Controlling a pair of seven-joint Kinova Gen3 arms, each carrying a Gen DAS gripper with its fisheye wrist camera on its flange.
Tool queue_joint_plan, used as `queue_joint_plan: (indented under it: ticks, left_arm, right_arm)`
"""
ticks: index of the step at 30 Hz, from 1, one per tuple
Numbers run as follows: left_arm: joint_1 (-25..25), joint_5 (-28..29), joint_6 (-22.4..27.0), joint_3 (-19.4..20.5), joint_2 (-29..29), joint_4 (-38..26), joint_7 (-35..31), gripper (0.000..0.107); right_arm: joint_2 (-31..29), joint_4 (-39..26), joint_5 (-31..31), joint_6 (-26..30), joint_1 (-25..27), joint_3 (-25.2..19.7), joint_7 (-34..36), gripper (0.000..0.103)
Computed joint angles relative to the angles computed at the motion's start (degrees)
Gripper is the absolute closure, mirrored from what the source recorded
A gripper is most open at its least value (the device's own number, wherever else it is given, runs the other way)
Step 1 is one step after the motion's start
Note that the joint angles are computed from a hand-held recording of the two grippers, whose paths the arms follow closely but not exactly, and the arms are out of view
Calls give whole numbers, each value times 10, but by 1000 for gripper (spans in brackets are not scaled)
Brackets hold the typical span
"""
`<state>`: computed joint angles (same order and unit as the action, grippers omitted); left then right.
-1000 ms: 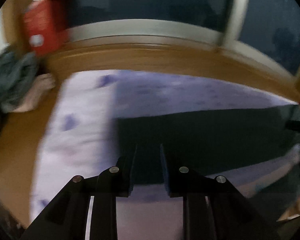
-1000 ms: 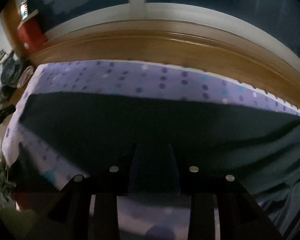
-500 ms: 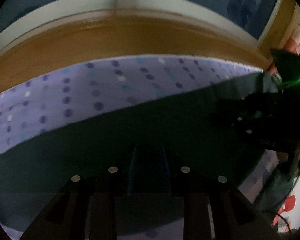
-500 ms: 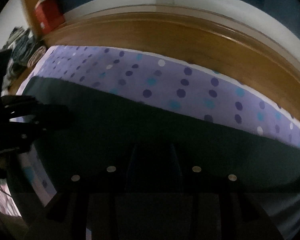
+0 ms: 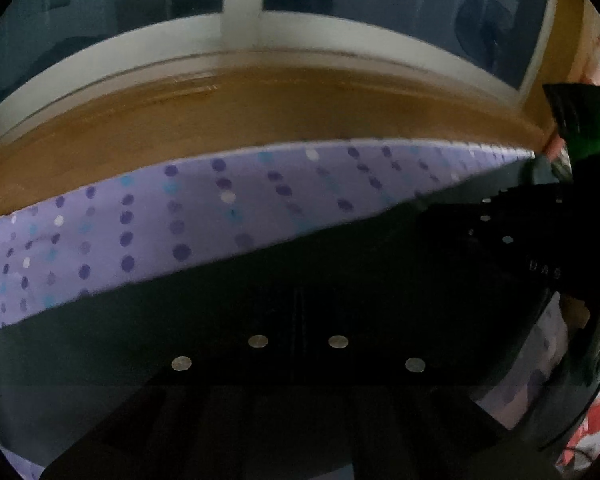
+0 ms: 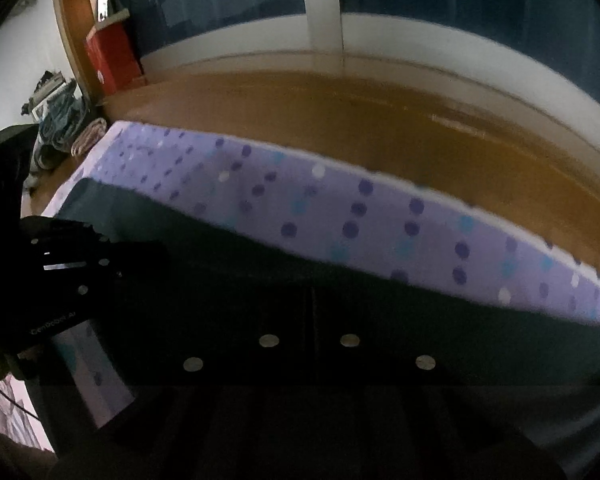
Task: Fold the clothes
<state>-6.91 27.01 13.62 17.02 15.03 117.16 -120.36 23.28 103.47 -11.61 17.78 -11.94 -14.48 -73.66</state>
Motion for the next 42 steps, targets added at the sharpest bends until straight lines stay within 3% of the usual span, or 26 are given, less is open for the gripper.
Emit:
queue_joint_plan:
  ticks: [4, 7, 10, 13, 18, 22, 24, 26, 32, 34, 36, 38, 42]
  left_arm:
    - [37, -30, -9, -36, 8, -14, 43, 106]
    - [38, -41, -16, -38, 19, -27, 69, 106]
    - [39, -56, -19, -38, 28, -36, 94, 106]
    - [9, -53, -9, -10, 29, -34, 89, 105]
    - [-27, -30, 16, -9, -4, -7, 75, 105]
    - [15, -9, 33, -97, -40, 14, 53, 103]
    - [30, 16, 43, -146, -56, 25, 16, 101]
    - [8, 45, 52, -162, -71, 37, -31, 98]
    - [-148, 110, 139, -91, -77, 30, -171, 96]
    - [-166, 125, 140, -77, -74, 32, -217, 96]
    - [-149, 150, 156, -106, -73, 32, -262, 95]
    - [-122, 174, 181, -148, -73, 29, -296, 95]
    - [-113, 181, 196, -170, -89, 37, -325, 94]
  right_arm:
    - [16, -23, 32, -2, -1, -3, -28, 102]
    - [31, -40, 99, -7, 17, -30, -92, 102]
    - [45, -55, 119, 2, 5, -19, -111, 102]
    - [56, -62, 129, 14, 1, -18, -116, 102]
    - [34, -36, 140, 8, -29, 11, -165, 98]
    - [-13, 18, 147, -44, -67, 40, -225, 82]
    - [-29, 35, 151, -58, -114, 72, -252, 74]
    - [-38, 45, 168, -63, -166, 102, -298, 74]
    - [-34, 45, 210, -51, -325, 196, -438, 74]
    - [-32, 44, 207, -38, -378, 236, -485, 74]
    - [-33, 45, 205, -21, -425, 271, -531, 74]
    - [-37, 42, 218, 2, -434, 267, -577, 74]
    - [-53, 56, 283, 5, -411, 219, -670, 69]
